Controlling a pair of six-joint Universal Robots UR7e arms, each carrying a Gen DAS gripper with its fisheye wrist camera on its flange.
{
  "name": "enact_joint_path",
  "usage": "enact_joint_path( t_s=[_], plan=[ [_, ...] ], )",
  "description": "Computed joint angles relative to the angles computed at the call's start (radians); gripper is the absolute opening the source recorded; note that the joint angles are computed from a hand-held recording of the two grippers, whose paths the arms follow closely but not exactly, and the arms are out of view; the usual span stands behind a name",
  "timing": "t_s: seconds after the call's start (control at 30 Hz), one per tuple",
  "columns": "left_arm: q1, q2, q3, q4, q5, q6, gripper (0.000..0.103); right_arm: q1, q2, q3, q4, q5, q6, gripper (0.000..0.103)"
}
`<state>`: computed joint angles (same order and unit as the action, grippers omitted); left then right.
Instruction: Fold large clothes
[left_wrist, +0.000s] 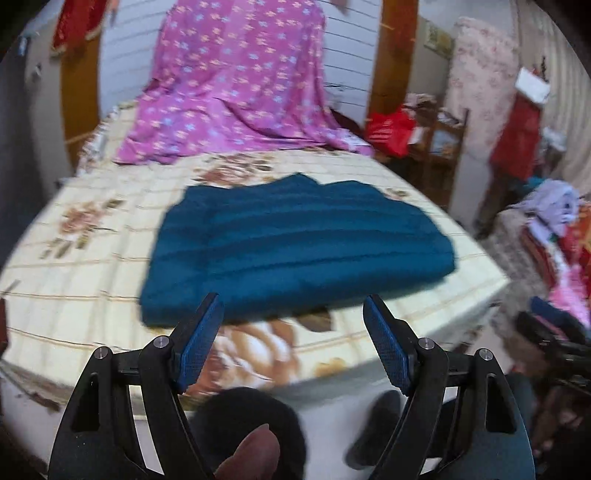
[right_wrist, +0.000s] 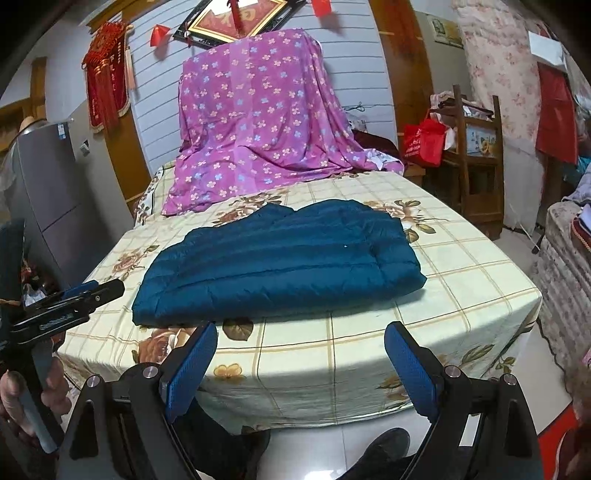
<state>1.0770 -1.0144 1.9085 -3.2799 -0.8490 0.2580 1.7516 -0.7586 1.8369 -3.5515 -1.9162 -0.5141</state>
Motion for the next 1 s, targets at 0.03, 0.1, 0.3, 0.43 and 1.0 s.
enact_joint_path(
  t_s=[0.03,0.1,0.3,0.43,1.0],
  plan=[
    [-0.004,0.001,0.002,-0.001,0.002,0.000,0.079,-0.001,0.000,0.001,-0.001,0.002,0.001,0.091],
    [-0.018,0.010,-0.003,0.011,0.037,-0.002,0.079,-0.001,0.000,0.002,-0.001,0.006,0.000,0.091],
    [-0.033,0.030,-0.028,0.114,0.121,-0.066,0.083,0.010,0.006,-0.003,-0.005,0.003,-0.025,0.091],
    [-0.039,0.056,-0.017,0.021,0.158,-0.037,0.102,0.013,0.005,-0.001,-0.010,0.017,-0.038,0.091],
    [-0.042,0.071,-0.036,0.069,0.237,-0.098,0.102,0.039,0.019,0.003,-0.031,0.000,-0.090,0.091]
  ],
)
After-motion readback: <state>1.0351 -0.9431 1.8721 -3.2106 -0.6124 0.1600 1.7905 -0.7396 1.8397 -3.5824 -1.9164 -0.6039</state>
